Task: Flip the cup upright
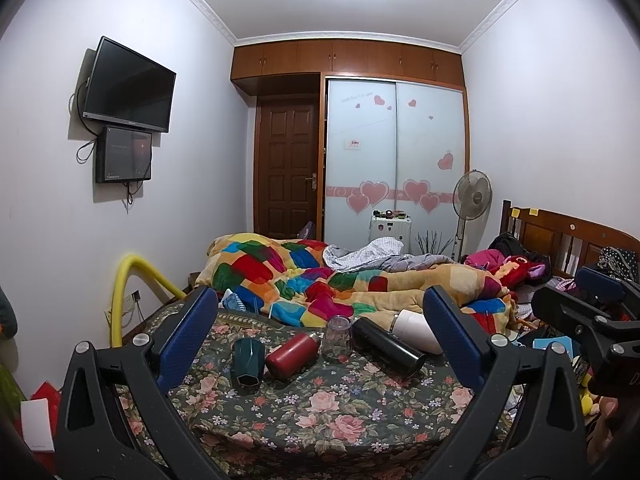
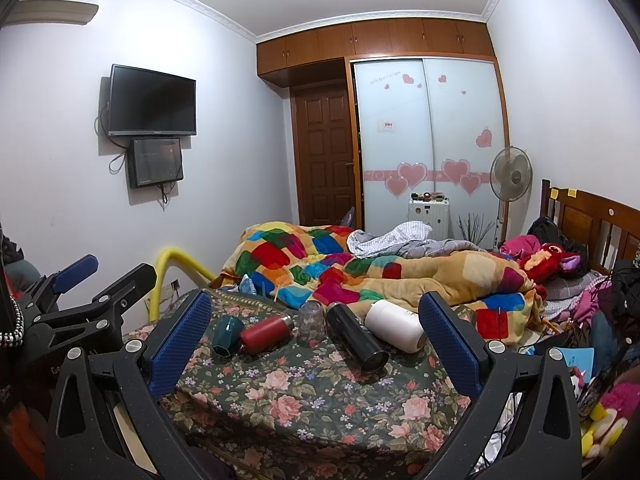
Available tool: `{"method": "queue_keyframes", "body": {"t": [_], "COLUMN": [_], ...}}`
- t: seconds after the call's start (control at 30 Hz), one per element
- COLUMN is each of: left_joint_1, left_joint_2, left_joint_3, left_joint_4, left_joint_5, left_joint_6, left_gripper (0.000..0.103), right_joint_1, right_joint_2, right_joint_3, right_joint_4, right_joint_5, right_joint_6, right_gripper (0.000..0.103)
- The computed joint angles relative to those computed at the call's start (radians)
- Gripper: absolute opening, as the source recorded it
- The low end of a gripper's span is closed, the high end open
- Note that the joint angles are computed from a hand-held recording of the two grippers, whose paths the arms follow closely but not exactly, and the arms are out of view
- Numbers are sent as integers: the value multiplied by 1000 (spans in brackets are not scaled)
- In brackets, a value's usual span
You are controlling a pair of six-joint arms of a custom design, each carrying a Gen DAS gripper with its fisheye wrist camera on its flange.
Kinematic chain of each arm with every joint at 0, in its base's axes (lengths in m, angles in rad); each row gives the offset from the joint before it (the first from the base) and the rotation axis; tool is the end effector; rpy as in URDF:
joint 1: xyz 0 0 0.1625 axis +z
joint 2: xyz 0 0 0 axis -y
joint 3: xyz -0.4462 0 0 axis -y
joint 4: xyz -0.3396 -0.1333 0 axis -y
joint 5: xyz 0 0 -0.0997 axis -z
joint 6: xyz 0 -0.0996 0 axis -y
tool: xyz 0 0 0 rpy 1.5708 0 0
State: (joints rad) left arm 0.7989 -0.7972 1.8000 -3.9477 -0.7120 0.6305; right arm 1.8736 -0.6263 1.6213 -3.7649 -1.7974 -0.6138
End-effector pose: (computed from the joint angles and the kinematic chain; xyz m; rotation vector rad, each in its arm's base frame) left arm -0.2534 -0.5596 0.2805 0.6748 1.8965 -1.6031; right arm 0.3066 -0.6094 0.1968 0.8643 -2.1596 1.5251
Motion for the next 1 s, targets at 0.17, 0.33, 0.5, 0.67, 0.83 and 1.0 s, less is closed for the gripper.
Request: {"method": "queue_keyframes", "body": {"t": [0.17,0.33,0.5,0.67,0.83,1.0], "left_joint_1": [4,33,71,133,226,325], "left_joint_2": [9,1,13,47,125,243], "left_joint_3": [-8,-41,-97,-197,-401,-701], "left_joint_4": [13,100,207,344,618,1045], "left_joint_5": [5,-13,-22,-29,-26,-45], "left_joint_6": [-16,-64,-124,-176,-216,-239], "left_gripper": [103,103,103,103,103,103], "right_joint_1": [-5,-10,-23,-42,-66,-89], "right_joint_2": [6,19,33,58,86,121], "right_joint_3": [-18,-51,-96,-162,-242,-338], "right_joint_4": [24,63,123,197,288,392], "right_joint_5": [-3,-17,-31,-56,-94,-145], "right_joint_6": [4,7,21,38,71,105], "right_gripper": [103,103,103,103,103,103]}}
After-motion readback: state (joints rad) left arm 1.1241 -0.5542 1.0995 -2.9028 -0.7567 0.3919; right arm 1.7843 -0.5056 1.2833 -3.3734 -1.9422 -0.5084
